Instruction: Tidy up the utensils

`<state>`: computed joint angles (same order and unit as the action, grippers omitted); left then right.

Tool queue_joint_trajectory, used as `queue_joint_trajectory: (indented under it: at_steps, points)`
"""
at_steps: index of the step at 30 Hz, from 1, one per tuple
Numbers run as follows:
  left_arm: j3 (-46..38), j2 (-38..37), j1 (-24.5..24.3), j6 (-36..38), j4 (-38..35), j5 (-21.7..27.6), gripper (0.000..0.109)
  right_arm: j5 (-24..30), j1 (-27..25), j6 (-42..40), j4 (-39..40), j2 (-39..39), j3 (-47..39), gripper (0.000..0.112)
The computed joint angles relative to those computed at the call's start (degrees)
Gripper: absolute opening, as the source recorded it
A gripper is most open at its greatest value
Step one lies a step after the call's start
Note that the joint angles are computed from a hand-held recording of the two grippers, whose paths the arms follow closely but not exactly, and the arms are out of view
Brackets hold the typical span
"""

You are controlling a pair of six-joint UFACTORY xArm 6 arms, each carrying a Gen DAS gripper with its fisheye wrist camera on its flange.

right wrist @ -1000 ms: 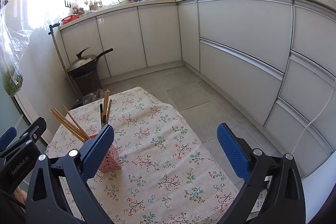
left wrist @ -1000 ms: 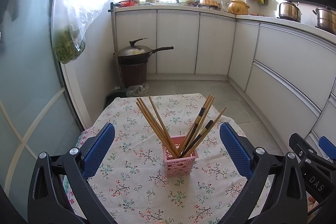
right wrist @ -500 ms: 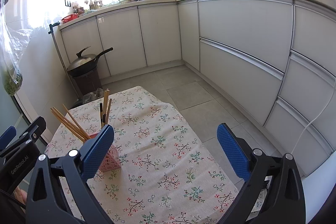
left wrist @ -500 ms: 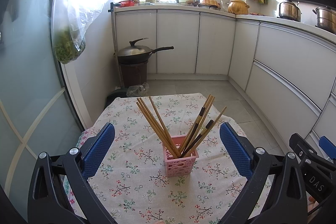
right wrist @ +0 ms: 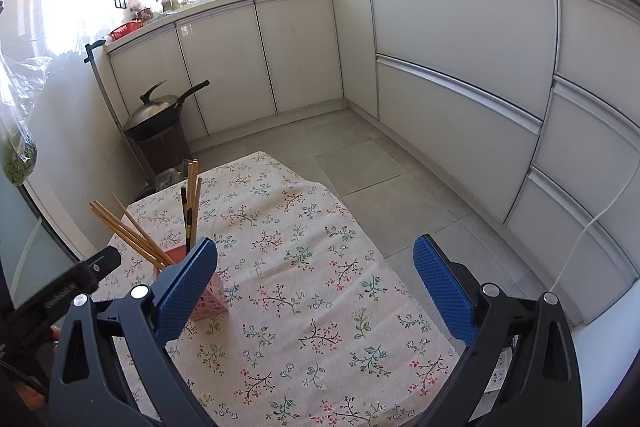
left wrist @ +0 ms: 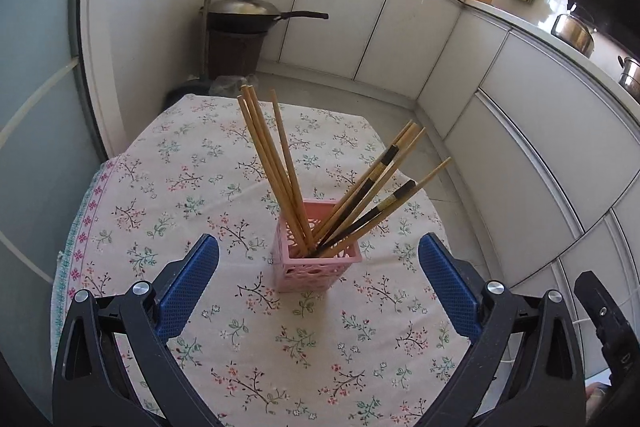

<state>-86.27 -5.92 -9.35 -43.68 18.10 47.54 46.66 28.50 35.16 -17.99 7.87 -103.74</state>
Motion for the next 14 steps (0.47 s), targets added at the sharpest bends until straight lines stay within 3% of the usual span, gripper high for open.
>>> queue_joint_trajectory:
  at_steps: [7, 14]
  points:
    - [-1.6, 0.5, -3.1, -2.0, 10.3, 0.9, 0.096, 0.9, -0.4, -0.8, 1.5, 0.2, -0.2, 0.096]
    - [-1.8, -1.0, -4.6, -5.2, 15.3, 0.6, 0.096, -0.1, -0.3, -0.3, 0.2, -0.1, 0.4, 0.096]
